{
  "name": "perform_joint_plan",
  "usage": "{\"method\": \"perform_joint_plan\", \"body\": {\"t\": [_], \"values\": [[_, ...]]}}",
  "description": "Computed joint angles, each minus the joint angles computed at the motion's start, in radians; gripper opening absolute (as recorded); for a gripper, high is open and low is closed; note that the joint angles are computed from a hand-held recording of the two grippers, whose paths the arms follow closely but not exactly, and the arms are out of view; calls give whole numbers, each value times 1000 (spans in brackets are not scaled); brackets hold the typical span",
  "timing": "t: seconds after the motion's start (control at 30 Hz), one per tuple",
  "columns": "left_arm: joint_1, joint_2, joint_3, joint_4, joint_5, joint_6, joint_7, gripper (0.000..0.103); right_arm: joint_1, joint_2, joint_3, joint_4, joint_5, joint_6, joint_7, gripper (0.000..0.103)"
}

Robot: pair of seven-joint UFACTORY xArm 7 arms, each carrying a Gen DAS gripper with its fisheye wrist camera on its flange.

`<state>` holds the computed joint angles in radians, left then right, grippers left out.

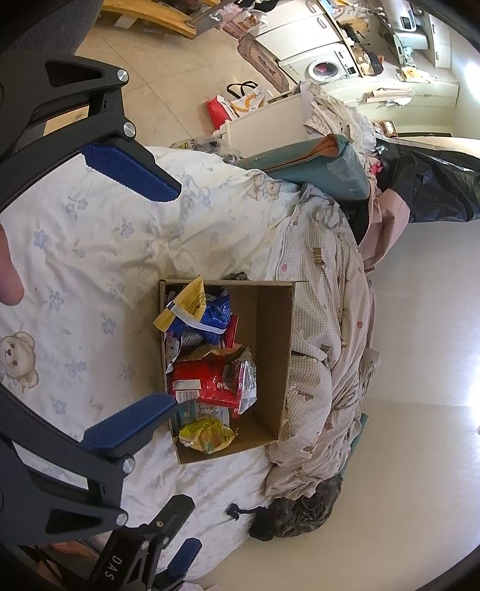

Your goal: Organize snacks

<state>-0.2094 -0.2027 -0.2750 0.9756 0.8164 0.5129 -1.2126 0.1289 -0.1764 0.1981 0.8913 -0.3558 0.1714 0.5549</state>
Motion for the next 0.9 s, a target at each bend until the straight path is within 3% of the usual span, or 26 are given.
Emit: {"method": "perform_joint_plan", "body": {"t": [0.9], "values": [[6, -5, 2, -11, -28, -10, 9, 103, -2, -4, 1, -7, 3, -8, 1, 103]]}}
